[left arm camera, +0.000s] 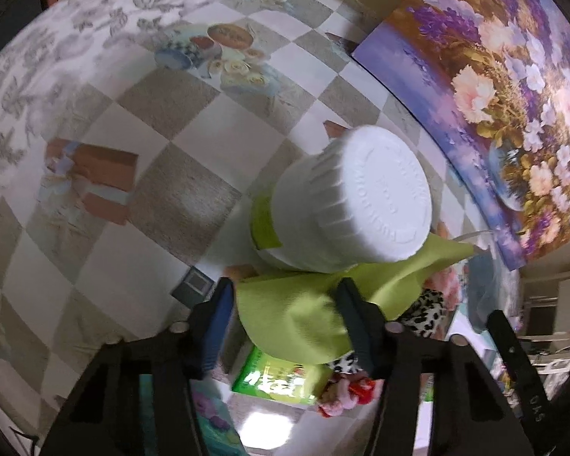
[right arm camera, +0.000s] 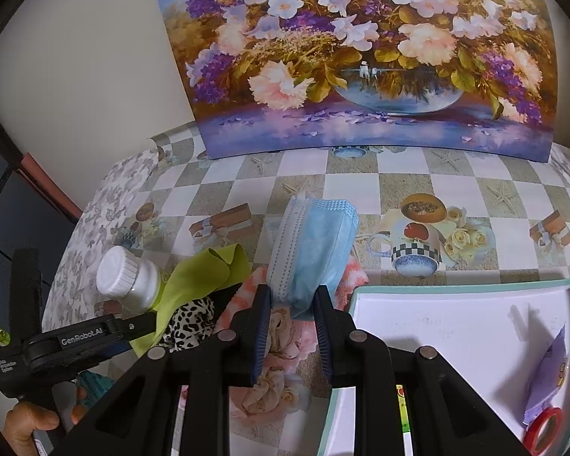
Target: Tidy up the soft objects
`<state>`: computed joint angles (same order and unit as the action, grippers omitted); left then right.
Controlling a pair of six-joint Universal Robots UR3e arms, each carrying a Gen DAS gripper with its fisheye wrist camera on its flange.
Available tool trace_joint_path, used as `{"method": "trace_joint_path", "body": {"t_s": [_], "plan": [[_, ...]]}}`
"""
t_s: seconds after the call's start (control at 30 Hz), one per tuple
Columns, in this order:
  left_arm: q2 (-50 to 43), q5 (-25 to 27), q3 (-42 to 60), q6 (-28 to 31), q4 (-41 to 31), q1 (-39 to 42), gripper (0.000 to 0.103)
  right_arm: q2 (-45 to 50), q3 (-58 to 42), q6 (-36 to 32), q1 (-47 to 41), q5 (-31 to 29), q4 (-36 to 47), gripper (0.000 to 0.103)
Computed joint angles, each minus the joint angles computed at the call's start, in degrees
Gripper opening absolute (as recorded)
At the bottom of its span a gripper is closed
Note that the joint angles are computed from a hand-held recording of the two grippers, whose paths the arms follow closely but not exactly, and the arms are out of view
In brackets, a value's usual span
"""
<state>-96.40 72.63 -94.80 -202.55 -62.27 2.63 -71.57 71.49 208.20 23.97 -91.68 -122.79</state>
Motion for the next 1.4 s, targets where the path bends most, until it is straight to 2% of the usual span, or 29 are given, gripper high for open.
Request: {"method": "trace_joint_path", "body": {"t_s": [0.03,0.13,0.2,0.5,1.03,1.4], "plan": [[0.1,-0.4,-0.2,0.0,0.3,0.1,0.047,0.0,0.0,0.0,0.0,0.0,0.1,0.024],[0.3,-1.9,-0.6,0.4,1.1,0.2,0.029,0.0,-0.2,0.1,0.0,0.0,0.2,0.024],[0.6,-3.5,-1.1,0.3,1.7,0.5,0.015,0.0,-0.1,0.1,0.1,-0.1,0.1,0.024],[2.6,-3.2,-0.1,0.8,1.2,0.2,0.009,-2.2,0.2,0.4,0.1,-1.4,0.7,0.024],[10.2,-4.3,0.2,0.5,-0.7,0.8,0.007,-10.1,1.5,1.3,-0.3,-3.8,4.7,0.024],[7.8,-4.5,-2.0,-0.6,2.7,0.6,0.005,-13.6,3.7,1.3,-2.0,-3.7,5.8,0.024]]}}
